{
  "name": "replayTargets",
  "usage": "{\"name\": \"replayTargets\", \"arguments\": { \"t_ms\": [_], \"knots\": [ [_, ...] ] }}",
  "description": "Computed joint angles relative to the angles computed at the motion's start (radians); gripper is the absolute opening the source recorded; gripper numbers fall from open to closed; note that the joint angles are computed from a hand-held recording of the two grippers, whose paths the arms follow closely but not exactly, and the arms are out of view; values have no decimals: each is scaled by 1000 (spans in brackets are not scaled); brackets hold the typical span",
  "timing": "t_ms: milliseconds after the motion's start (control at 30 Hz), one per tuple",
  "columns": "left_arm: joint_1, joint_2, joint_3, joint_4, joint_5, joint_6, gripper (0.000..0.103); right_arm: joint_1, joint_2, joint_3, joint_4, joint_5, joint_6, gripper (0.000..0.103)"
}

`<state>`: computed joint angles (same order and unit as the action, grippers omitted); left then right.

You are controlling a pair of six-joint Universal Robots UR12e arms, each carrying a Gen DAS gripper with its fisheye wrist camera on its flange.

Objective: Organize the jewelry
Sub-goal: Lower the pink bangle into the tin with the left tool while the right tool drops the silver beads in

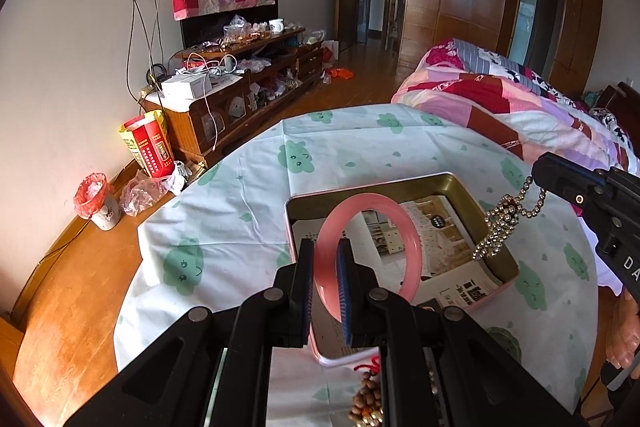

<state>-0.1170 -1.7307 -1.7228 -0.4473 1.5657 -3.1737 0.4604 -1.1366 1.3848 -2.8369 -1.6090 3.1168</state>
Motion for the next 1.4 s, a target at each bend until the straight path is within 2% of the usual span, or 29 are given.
{"name": "replayTargets", "arguments": {
  "t_ms": [367,567,1167,1233,1333,1400],
  "knots": [
    [-6,-25,21,-38,20,14,10,-7,37,-34,50,-11,32,7],
    [-3,-34,29,-60,2,21,10,-7,54,-46,76,-19,45,7],
    [-6,-47,35,-74,13,40,11,-9,67,-46,111,-42,54,7],
    [-8,-48,39,-78,23,41,15,-9,68,-46,114,-44,52,7],
    [-19,-49,41,-73,59,45,34,-13,65,-39,110,-28,60,8],
    [-25,-47,35,-48,87,39,64,-13,64,-36,107,-29,63,18]
  ]
}}
